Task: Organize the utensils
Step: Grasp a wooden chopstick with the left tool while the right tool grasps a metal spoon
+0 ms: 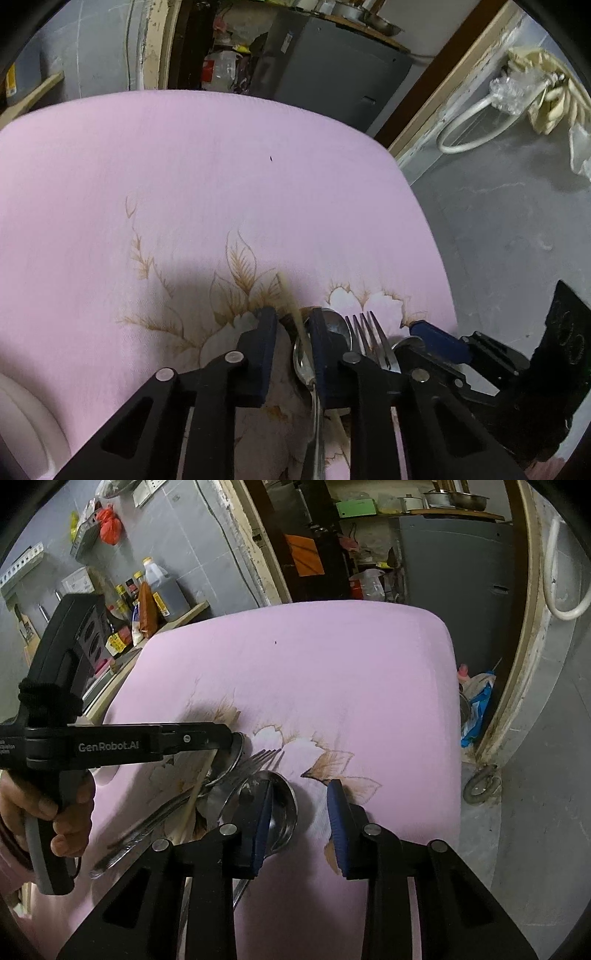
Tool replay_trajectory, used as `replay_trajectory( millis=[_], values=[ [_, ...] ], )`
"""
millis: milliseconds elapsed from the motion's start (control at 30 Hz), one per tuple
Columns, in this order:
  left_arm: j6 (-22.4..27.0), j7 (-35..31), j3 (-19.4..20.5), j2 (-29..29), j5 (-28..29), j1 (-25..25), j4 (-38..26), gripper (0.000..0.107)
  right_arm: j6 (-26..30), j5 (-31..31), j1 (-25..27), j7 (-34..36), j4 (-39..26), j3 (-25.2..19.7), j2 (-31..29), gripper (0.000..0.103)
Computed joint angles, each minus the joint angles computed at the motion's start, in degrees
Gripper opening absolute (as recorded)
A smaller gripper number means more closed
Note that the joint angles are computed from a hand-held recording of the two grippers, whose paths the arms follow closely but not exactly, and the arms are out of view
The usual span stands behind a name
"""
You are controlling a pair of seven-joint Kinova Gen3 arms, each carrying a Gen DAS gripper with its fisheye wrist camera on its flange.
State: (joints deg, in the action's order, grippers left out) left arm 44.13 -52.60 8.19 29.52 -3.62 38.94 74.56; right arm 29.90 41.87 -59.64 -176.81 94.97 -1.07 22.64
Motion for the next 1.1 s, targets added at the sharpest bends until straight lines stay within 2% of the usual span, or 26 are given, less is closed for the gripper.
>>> replay_trajectory(
  millis=[167, 267, 433, 667, 800, 967, 1100],
  values=[
    [4.6, -1.7, 0.8, 1.5, 0.5, -0.3, -3.9, 0.01, 0.4, -1.1, 0.5, 1.8, -0.8, -0.6, 0.1, 0.013],
    [5.0, -3.0, 1.2, 2.1, 2.1, -1.2, -4.8, 0.008, 1.2, -1.4, 0.1, 2.2, -1.2, -0.7, 0.0, 0.006],
    [1.6, -2.5, 1.0, 0.4, 3.6, -1.4, -1.3, 0.005, 2.5, 0.3, -1.1, 0.2, -1.0, -0.3, -0.9, 0.004],
    [-7.8, -4.0, 2.6, -5.2, 6.0, -3.1, 8.5, 0.005, 6.8, 5.2, -2.8, -7.0, 0.3, -1.7, -3.3, 0.004],
    [-9.0, -5.5, 3.7, -7.2, 7.6, -4.4, 10.9, 0.005, 9.5, 7.4, -3.1, -10.8, 0.6, -3.5, -3.8, 0.004],
    [-11.9, -5.2, 3.7, -10.4, 7.7, -4.1, 14.5, 0.005, 15.2, 11.9, -5.3, -17.6, 0.7, -5.6, -4.6, 0.004],
    [-15.4, -2.8, 2.5, -13.7, 4.4, -2.2, 17.7, 0.005, 22.5, 15.6, -7.5, -21.8, -0.8, -7.8, -4.8, 0.004]
  ],
)
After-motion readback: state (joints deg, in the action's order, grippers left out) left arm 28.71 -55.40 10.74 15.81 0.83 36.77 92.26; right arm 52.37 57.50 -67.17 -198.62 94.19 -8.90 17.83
